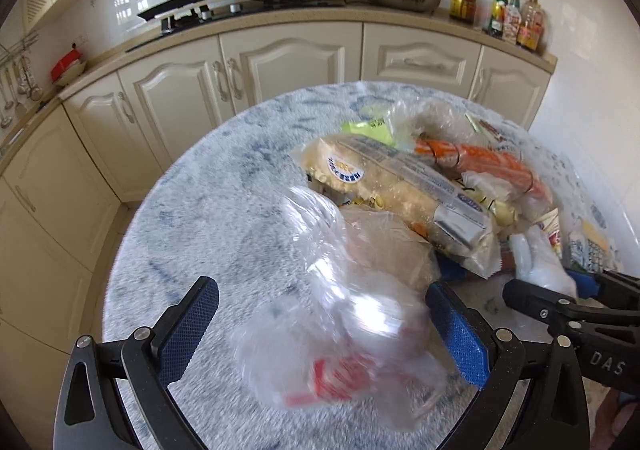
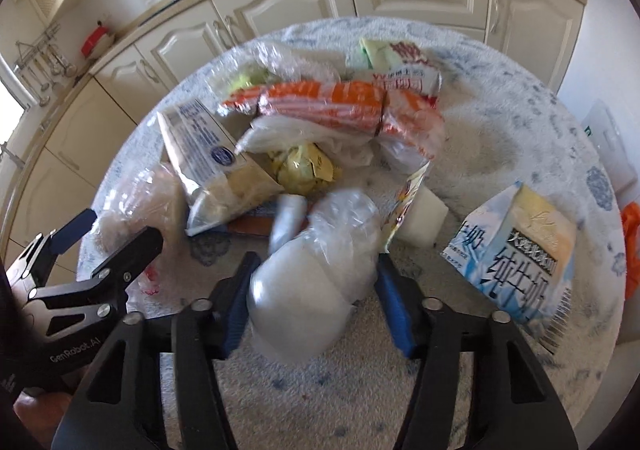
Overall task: Collect trash
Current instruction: 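Grasp the white plastic bag with the right gripper while the left gripper grasps a clear bag, then carry both bags to the blue bin and open both grippers to drop them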
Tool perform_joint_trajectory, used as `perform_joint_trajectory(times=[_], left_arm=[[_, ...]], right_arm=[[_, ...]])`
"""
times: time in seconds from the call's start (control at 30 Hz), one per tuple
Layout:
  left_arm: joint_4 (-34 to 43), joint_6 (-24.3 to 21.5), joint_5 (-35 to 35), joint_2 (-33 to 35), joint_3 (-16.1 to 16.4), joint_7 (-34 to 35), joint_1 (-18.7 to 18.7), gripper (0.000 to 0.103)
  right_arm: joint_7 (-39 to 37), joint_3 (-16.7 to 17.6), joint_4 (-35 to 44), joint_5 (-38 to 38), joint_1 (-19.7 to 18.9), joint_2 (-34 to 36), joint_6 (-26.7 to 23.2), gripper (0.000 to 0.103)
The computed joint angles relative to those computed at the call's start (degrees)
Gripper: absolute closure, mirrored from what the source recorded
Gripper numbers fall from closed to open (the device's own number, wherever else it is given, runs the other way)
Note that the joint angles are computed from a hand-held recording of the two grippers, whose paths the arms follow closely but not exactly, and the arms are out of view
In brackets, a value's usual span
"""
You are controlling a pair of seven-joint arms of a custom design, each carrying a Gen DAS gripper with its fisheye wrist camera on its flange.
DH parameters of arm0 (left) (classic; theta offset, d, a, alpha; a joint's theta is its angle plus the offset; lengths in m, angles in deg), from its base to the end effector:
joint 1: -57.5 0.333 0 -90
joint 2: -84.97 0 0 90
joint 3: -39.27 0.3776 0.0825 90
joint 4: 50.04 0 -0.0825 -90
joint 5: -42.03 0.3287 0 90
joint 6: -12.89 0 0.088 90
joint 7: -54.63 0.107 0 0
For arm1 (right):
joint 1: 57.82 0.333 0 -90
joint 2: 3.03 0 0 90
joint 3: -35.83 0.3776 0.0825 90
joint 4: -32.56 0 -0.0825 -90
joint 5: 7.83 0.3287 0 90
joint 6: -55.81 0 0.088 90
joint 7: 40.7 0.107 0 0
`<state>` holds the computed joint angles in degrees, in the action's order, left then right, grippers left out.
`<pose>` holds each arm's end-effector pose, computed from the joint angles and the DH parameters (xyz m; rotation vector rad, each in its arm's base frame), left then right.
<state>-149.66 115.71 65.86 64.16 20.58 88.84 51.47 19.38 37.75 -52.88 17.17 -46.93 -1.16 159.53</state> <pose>0.3409 -0.1695 0.7994 -2.2016 1.2637 -0.4550 0.5126 0.1521 0.7356 -2.3792 1.1030 0.0440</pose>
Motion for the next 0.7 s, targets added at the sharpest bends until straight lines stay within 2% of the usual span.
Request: perform_joint_trajectory(times=[0.07,0.1,0.17,0.23,0.37,0.53,0.63,0.7], left_arm=[[-1.8,2.9,-2.0,-0.4,1.7,0.9,-0.5,0.023],[-3.3,5.3,-3.6,-0.9,2.8,1.3,-0.8,0.028],[-5.1,8.1,-5.5,-1.7,3.8,1.6,-0.6,0.046],[-6.0,9.8,-6.9,-2.3,4.0,2.3,-0.4,0.054],[-8.6,11.9,-8.6,-5.0,4.0,2.1,0.4,0.059],[-10.0,9.7,-8.4,-9.1,1.5,-0.2,1.9,0.060],[-8.8,7.4,-7.9,-10.6,-0.5,-1.5,2.4,0.060],[-5.4,4.8,-7.3,-10.0,-3.1,-3.1,2.9,0.060]], right_arm=[[-0.4,-0.1,-0.2,0.5,-0.2,-0.1,0.0,0.052],[-0.9,-0.2,-0.4,0.6,-0.2,-0.2,0.1,0.054],[-1.5,-0.4,-0.6,1.2,-0.6,-0.4,-0.2,0.056],[-2.0,-0.7,-1.2,1.8,-1.0,-0.9,-0.1,0.058],[-4.1,-1.6,-2.8,3.8,-1.9,-2.5,-1.2,0.059],[-5.6,-3.0,-3.8,6.7,-3.3,-3.9,-3.4,0.059],[-6.7,-3.9,-3.8,9.1,-4.3,-4.5,-4.6,0.059],[-7.6,-4.6,-3.2,10.9,-5.0,-4.7,-5.5,0.059]])
